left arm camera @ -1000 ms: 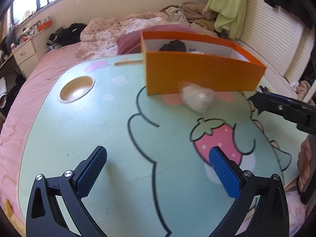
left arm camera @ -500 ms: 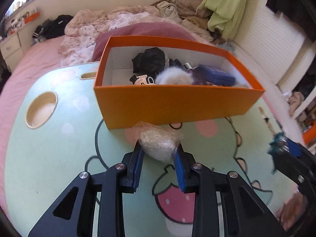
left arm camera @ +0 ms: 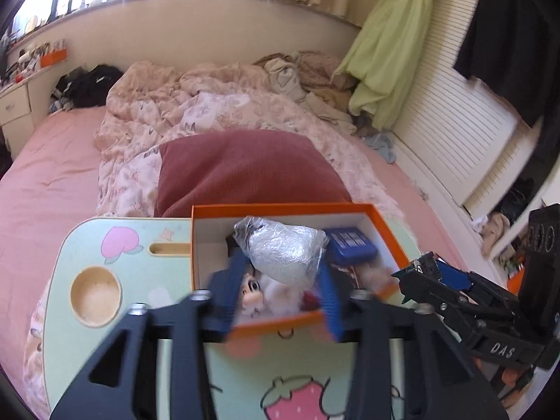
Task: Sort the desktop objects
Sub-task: 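Drop the bag into the orange box with the left gripper while the right drops the car in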
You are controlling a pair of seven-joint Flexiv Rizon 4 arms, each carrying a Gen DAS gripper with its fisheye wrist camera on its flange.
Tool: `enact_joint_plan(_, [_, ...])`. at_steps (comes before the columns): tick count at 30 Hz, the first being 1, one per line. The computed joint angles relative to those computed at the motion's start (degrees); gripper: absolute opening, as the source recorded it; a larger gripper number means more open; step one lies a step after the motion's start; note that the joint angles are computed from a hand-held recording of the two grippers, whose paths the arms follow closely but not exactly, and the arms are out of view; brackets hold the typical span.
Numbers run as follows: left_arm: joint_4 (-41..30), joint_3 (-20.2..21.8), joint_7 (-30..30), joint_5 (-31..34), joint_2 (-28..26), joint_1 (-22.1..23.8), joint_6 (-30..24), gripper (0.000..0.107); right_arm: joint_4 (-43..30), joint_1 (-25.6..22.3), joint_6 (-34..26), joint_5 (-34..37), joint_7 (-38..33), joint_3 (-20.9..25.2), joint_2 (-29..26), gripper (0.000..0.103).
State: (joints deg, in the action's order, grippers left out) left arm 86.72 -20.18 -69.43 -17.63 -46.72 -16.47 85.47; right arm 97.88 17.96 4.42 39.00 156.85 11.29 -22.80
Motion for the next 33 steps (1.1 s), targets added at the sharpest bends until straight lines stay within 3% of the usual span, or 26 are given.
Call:
enact_joint_plan(1, [-2.3,2.6,-1.6,-0.3,-0.9,-1.9,-1.9,0.079,2.2,0.9,3.5,0.5,-0.6,0.7,1.3,0.074])
enact_joint_plan(5, [-5.3,5.6,-3.8,0.1,-3.2,-3.7,-5.1,0.080,6.9,4.5,16.1,1.2,0.7,1.9,2.0,0.074])
enact_joint_plan(7, [-5.1,5.6,-4.4,1.8,-3.9,-3.2,-6.0,0.080,6.0,5.3,16.3,-0.1,3.6,1.6,0.6,0.075])
enact_joint_plan(9, [-3.7,3.4,0.9,0.1,-4.6,-2.1,-4.1,0.080,4.7,5.4,15.4,-1.5,4.8,1.4,-0.8,0.075])
enact_joint_plan(11, [-3.9,7.1,-1.3,3.0,-4.4,-4.6,-3.3,0.080,4.8,4.6,16.1,-0.9,2.6,1.8,-0.9,0.076])
enact_joint_plan(14, [-5.8,16.5,-5.9,8.1,-4.3,-11.0,-4.7,0.080,8.1,5.3,21.8,-1.5,-0.3,2.4,0.7,0.076])
enact_joint_plan(15, [-5.0,17.0,-6.1,7.9,-4.0,-11.4,-3.3,0.080,9.4,5.7,24.1,-1.7,-1.0,2.5,1.3,0.076])
enact_joint_plan(17, [-3.2,15.3,-6.4,8.3,-3.4,-9.9,-2.1,0.080,10.3,5.4,24.7,-2.5,-1.3,2.3,1.8,0.076])
enact_joint_plan(19, [-0.6,15.2,-6.7,9.4,-2.4,-9.2,0.6,0.080,9.3,4.8,21.0,-4.3,-0.7,1.6,1.4,0.076])
enact_joint_plan(23, [6.8,11.1,-4.9,10.7,0.2,-5.0,7.1,0.080,6.3,2.8,12.2,-7.6,0.3,-0.2,0.2,0.076])
enact_joint_plan(29, [12.2,7.1,-3.6,11.4,1.5,-1.3,13.1,0.080,10.1,-0.7,14.5,-5.7,-8.4,-0.6,2.3,0.076])
enact_joint_plan(31, [13.3,4.2,-3.9,11.2,1.5,1.0,14.6,0.080,11.0,-1.3,15.8,-4.4,-10.1,-0.5,2.8,0.075])
enact_joint_plan(33, [16.4,-2.3,-4.9,12.7,1.9,6.5,19.0,0.080,9.0,-2.3,11.3,-3.8,-9.2,-1.1,2.3,0.075])
